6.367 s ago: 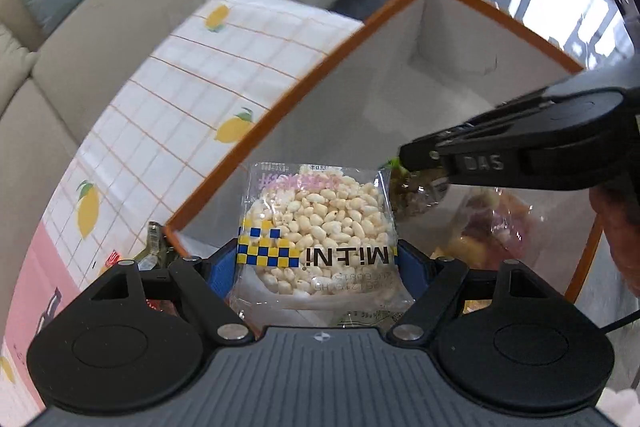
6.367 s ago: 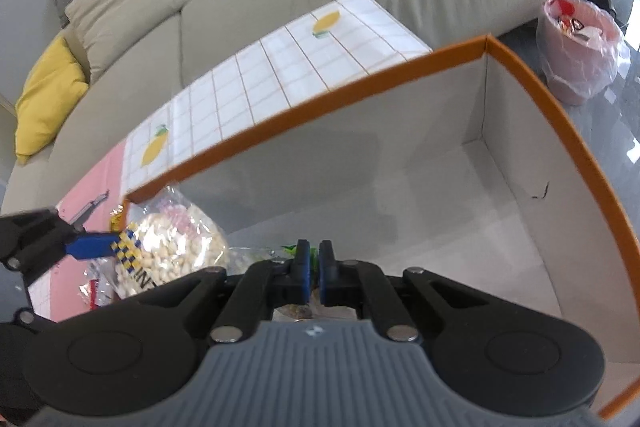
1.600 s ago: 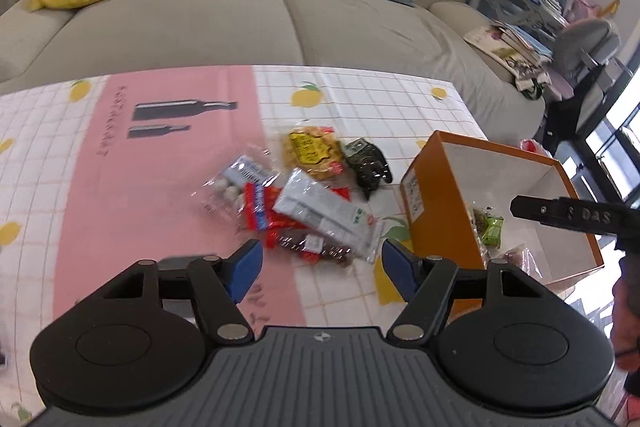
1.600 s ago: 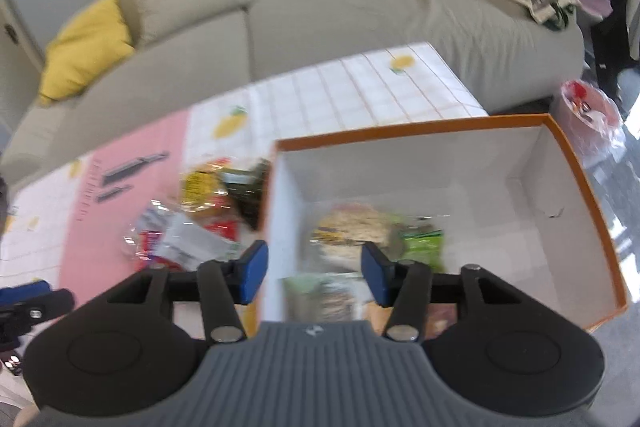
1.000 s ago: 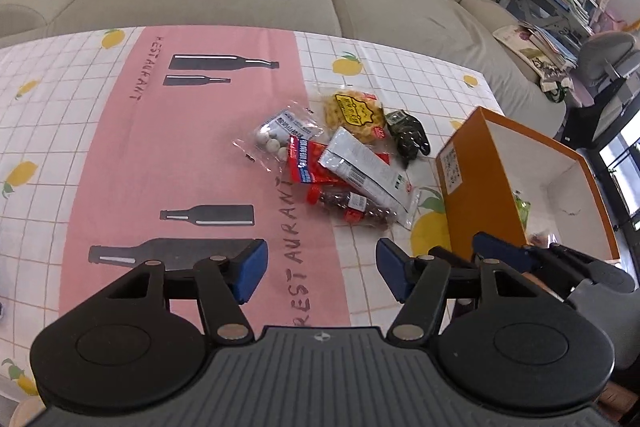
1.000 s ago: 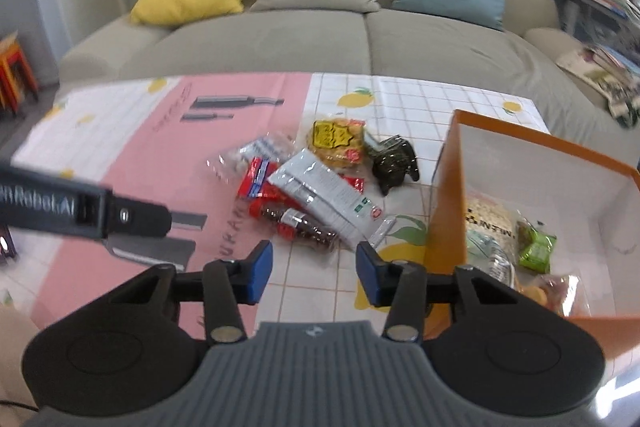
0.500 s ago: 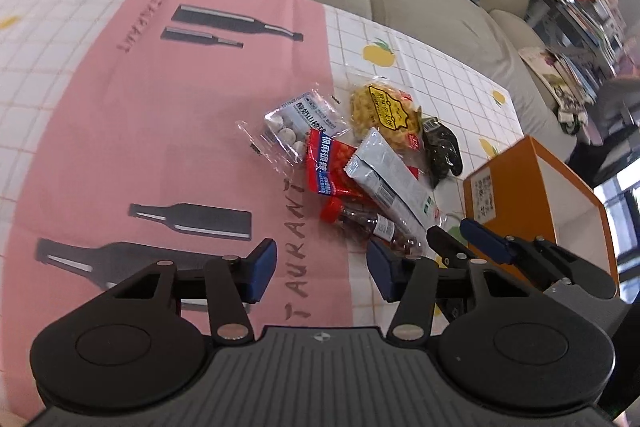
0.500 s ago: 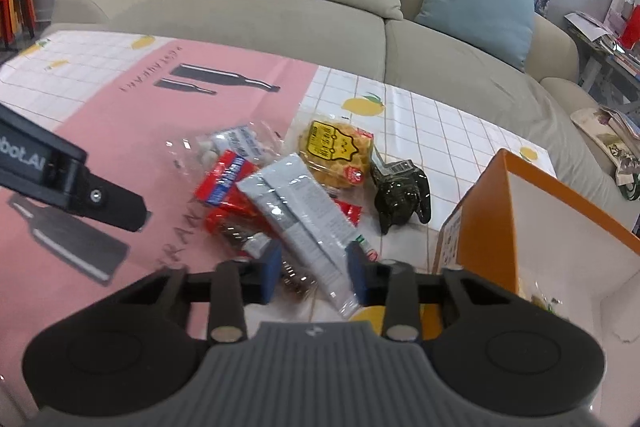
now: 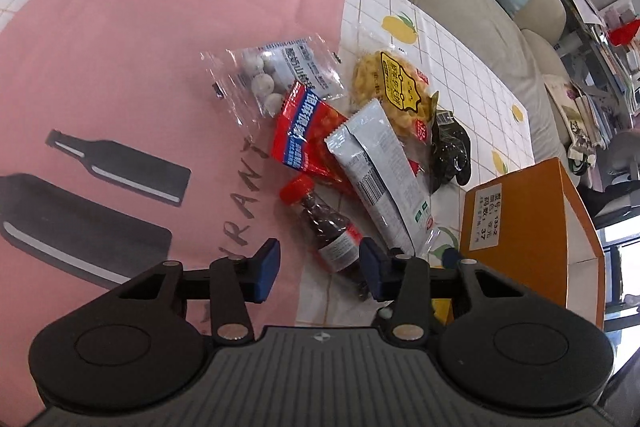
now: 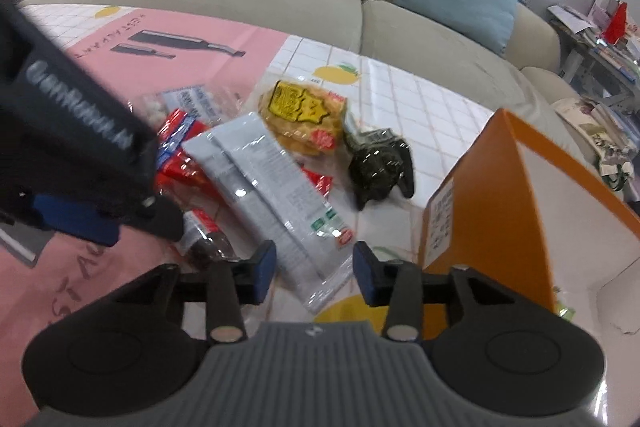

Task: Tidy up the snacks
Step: 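Grasp the chocolate-ball bottle with the left tool while the right tool grasps the white stick-snack bag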

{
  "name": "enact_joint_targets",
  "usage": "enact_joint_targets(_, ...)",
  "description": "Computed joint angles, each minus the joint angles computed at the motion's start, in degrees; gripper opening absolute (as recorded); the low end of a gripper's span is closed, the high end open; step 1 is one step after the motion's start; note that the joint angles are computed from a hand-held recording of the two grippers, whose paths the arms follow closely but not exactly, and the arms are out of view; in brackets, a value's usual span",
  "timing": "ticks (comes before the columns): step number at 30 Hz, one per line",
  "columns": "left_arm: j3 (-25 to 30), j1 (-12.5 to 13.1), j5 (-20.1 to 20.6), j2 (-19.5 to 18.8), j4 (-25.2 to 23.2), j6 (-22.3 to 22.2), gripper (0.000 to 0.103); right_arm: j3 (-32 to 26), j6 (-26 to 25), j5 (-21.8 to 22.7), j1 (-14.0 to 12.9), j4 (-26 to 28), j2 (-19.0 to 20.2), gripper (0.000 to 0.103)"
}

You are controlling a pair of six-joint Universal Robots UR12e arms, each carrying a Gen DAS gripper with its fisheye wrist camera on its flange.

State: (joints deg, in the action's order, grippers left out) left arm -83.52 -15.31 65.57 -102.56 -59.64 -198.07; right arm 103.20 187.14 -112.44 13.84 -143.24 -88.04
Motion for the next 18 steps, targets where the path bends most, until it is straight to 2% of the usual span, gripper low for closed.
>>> enact_joint_targets(8, 0.96, -1.23, 2.55, -0.77, -1.3, 1.54, 0.051, 1.45, -1.09, 4.31, -0.28, -2.43, -0.65, 0.05)
enact_joint_targets(11, 1.16, -1.7, 2.84, -0.92, -1.71, 2.65, 0.038, 1.87, -0.9, 5.73, -0.61, -2.91, -0.88, 0.052)
enact_joint_targets(18, 1.43, -2.74, 6.65, -0.87, -1.28, 5.95, 0.035, 2.37, -1.54, 4.45, -0.48, -3.94, -0.74, 0.053)
